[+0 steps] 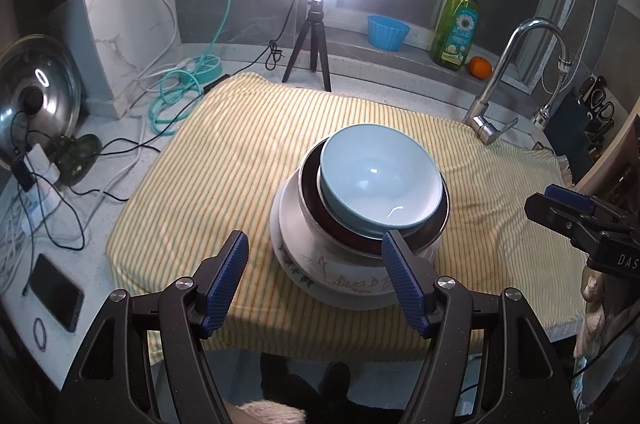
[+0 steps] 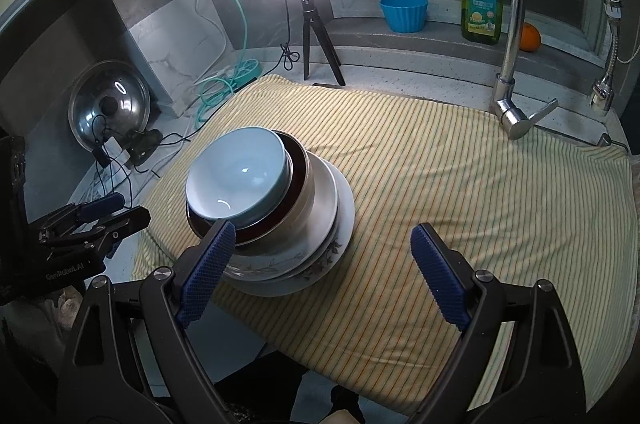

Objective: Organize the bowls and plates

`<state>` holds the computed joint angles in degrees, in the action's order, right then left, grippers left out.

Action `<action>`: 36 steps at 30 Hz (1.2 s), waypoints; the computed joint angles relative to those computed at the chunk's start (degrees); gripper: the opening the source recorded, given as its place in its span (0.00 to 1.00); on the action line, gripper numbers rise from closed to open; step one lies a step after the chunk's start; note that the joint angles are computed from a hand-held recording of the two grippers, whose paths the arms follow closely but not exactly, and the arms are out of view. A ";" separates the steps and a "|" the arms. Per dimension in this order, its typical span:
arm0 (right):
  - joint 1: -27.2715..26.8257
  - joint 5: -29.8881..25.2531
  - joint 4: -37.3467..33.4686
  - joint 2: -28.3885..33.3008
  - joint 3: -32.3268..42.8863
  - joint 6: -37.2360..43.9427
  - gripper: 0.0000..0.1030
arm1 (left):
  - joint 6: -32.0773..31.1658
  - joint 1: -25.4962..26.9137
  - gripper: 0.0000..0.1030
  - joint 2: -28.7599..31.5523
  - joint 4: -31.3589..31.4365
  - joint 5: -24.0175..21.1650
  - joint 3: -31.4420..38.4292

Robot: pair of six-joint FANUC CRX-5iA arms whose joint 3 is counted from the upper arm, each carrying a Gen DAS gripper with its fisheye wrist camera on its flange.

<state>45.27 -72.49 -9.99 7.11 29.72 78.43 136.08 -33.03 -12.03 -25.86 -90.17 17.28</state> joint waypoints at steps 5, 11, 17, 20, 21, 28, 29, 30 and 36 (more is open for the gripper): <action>0.32 -0.28 -0.08 0.05 -0.03 -0.30 0.89 | -0.32 0.38 0.67 -0.11 0.50 0.10 -0.17; 0.61 -0.18 -0.08 0.01 -0.36 -0.69 0.89 | -0.08 0.68 0.67 -0.42 0.88 0.40 -0.55; 0.66 -0.01 0.08 0.00 -0.62 -0.84 0.89 | -0.21 1.16 0.67 -0.56 1.41 0.87 -0.85; 0.59 -0.02 0.01 0.00 -0.61 -0.68 0.89 | -0.50 1.54 0.67 -0.60 1.64 0.94 -0.88; 0.67 0.04 0.07 0.05 -0.66 -0.76 0.89 | -0.50 1.47 0.67 -0.56 1.55 0.88 -0.83; 0.78 -0.29 0.19 1.15 0.08 -1.18 0.89 | -1.31 2.82 0.67 -0.41 2.16 1.28 -0.80; 0.76 -0.31 0.21 1.37 0.28 -1.18 0.89 | -1.48 3.02 0.67 -0.30 2.23 1.31 -0.73; 0.79 -0.30 0.32 1.53 0.43 -1.28 0.89 | -1.67 3.26 0.67 -0.24 2.38 1.43 -0.72; 0.75 -0.37 0.52 2.49 1.44 -1.35 0.89 | -2.19 4.50 0.67 -0.21 2.86 1.77 -0.97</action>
